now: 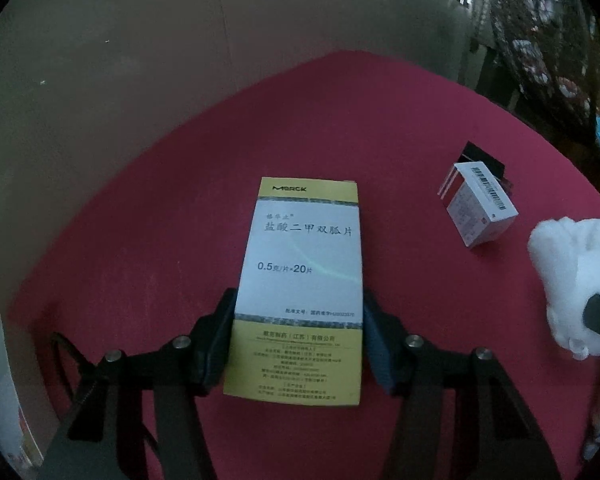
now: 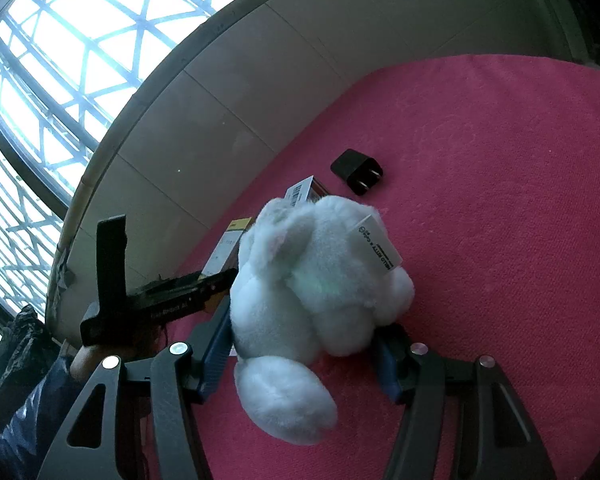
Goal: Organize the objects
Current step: 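Grasp the white rabbit plush with the right tool while the left tool grasps the yellow-white MERCK box, then carry the rabbit plush and MERCK box with both tools over the white tray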
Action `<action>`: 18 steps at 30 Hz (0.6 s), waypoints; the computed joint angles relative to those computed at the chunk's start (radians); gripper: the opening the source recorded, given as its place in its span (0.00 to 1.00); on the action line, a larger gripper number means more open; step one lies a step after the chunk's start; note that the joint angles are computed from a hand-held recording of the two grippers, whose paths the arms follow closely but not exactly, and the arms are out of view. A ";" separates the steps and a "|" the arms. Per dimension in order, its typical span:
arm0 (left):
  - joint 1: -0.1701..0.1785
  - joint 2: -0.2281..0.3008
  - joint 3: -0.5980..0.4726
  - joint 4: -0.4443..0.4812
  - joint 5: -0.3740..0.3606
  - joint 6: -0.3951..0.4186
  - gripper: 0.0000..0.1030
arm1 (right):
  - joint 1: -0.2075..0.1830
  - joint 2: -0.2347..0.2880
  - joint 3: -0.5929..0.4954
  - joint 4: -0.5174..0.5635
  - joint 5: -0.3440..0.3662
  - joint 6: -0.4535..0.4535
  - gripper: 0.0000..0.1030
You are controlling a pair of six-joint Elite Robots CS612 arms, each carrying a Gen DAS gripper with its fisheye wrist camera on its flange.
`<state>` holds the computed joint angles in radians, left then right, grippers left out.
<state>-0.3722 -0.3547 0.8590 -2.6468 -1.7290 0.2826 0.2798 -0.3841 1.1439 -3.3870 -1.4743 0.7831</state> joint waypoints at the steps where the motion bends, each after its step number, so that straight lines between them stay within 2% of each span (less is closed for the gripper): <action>1: -0.003 -0.009 0.023 -0.020 0.003 -0.011 0.55 | 0.000 0.000 0.000 0.001 0.000 0.000 0.63; 6: -0.020 -0.076 0.173 -0.169 0.036 -0.033 0.55 | 0.001 0.000 -0.002 0.005 -0.006 0.001 0.63; 11: -0.032 -0.157 0.332 -0.338 0.054 -0.072 0.55 | 0.011 -0.023 0.025 0.053 -0.053 0.007 0.63; 14: -0.033 -0.204 0.417 -0.411 0.054 -0.097 0.55 | 0.020 -0.049 0.059 0.036 -0.097 0.011 0.63; 18: -0.029 -0.249 0.502 -0.502 0.044 -0.135 0.55 | 0.043 -0.088 0.092 0.013 -0.194 -0.043 0.62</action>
<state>-0.4011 -0.6037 1.3608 -3.1486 -1.6847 0.1472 0.3226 -0.4720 1.2360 -3.3738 -1.6686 0.7398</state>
